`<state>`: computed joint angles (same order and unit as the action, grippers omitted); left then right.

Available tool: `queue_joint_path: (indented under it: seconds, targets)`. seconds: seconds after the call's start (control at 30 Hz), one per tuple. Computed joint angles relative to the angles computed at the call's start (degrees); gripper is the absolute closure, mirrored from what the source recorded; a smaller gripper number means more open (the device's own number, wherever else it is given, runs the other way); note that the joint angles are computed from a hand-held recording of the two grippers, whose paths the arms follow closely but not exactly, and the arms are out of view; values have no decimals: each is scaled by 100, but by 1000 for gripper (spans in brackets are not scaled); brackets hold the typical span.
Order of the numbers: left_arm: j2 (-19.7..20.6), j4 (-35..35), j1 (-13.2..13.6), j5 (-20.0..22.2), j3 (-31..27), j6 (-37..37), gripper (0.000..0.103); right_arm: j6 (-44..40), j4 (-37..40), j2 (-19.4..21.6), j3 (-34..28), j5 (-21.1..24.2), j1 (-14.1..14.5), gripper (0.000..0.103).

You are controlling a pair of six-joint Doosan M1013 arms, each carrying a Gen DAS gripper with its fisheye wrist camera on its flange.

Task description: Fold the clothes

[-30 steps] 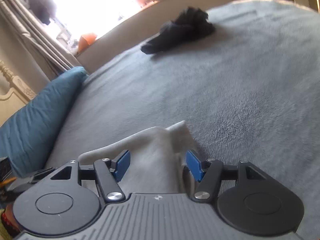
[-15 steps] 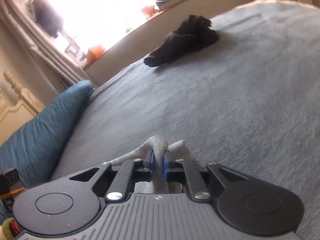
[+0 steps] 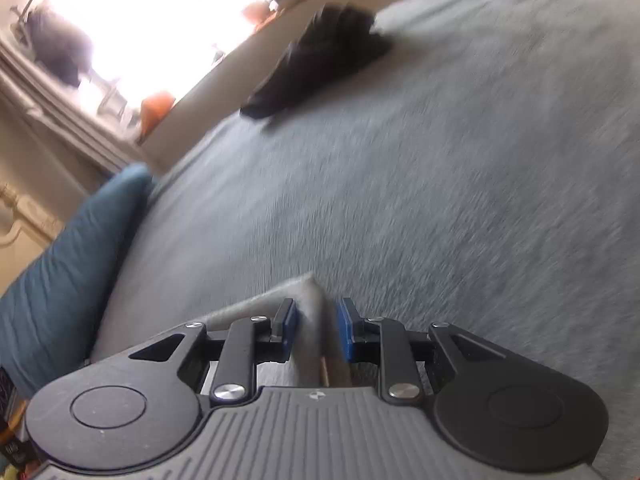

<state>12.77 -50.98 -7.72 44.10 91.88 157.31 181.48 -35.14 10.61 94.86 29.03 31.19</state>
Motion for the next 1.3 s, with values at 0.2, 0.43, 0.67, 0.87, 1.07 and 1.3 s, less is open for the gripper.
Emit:
queue_joint_path:
  seconds: [0.2,0.43,0.67,0.87,1.07,1.3]
  targets:
    - [8,159,363,548,-387,-466,49,989,-1031,-475,-105,818,556,78]
    - [69,113,807,1768,-952,-638,49,1966,-964,-713,19,984,1152,78]
    - [-235,-341,587,3076,-377,673,49,2983,-979,-702,163,1312,1301,78]
    - [-442,-87,0,2704,107,1592,70,3544,-1142,-707,195,1418,1404,78]
    - [-454,-150,13,2614,239,2093,103,3537,-1295,-655,70,1849,1559,78]
    - [-391,-98,89,2767,285,2273,103,2680,-1010,-438,-173,1861,1451,78]
